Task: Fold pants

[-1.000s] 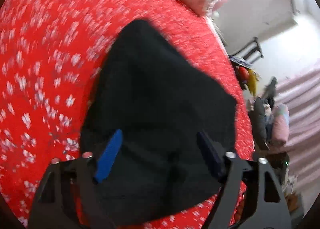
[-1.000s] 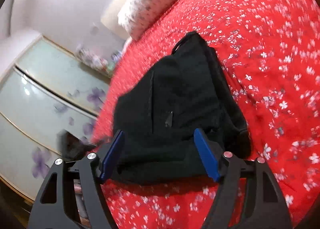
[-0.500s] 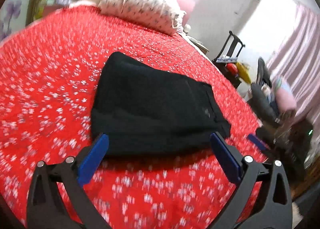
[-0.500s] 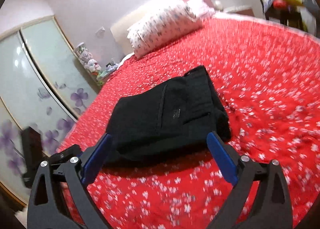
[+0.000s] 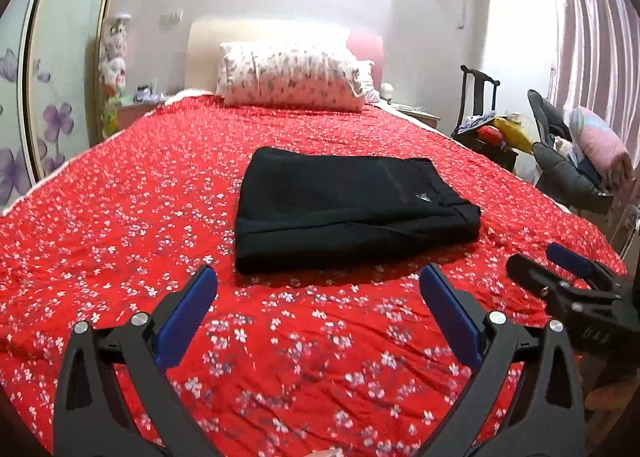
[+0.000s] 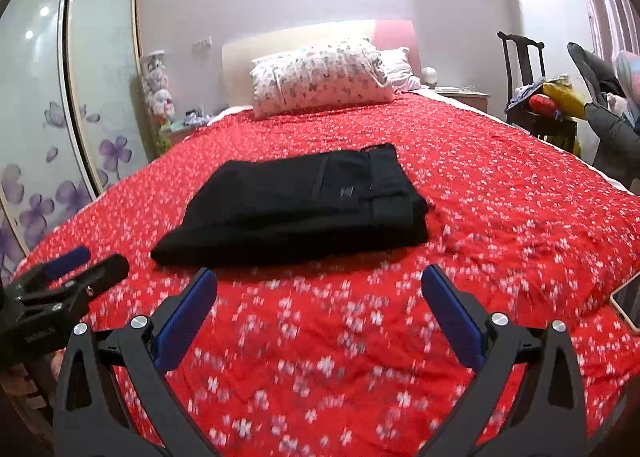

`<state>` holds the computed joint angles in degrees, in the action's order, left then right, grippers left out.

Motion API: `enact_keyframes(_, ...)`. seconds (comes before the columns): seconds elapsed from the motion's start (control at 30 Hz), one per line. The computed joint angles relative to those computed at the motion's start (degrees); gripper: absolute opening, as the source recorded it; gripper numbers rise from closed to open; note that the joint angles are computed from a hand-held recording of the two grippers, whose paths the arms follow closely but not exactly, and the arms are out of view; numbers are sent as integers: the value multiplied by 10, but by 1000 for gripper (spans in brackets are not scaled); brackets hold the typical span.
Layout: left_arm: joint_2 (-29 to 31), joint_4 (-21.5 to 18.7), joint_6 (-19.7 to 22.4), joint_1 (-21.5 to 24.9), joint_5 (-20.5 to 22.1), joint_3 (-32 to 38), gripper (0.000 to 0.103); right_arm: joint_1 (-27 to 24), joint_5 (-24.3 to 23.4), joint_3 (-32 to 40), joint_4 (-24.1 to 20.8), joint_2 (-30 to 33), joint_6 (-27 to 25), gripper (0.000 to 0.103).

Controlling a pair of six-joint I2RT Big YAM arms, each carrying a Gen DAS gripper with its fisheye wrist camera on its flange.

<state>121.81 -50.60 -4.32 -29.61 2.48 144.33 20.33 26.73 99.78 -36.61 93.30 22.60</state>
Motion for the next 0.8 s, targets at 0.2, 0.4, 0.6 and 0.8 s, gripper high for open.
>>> enact_keyframes(0.2,-4,-31,-14,-5,-26,-17,101,19,42,-7,-3,-1,-11,102)
enact_keyframes(0.4,-2,-44,-16,-3,-38,-25,101,24,72,-4,-8,6,-21,102)
enact_keyframes(0.6,4,-56,-6,-5,-47,-18,101,27,83,5,-21,14,-26,102)
enact_keyframes(0.8,14,-75,-10,-7,-57,-3,101,31,86,11,-26,19,-37,102)
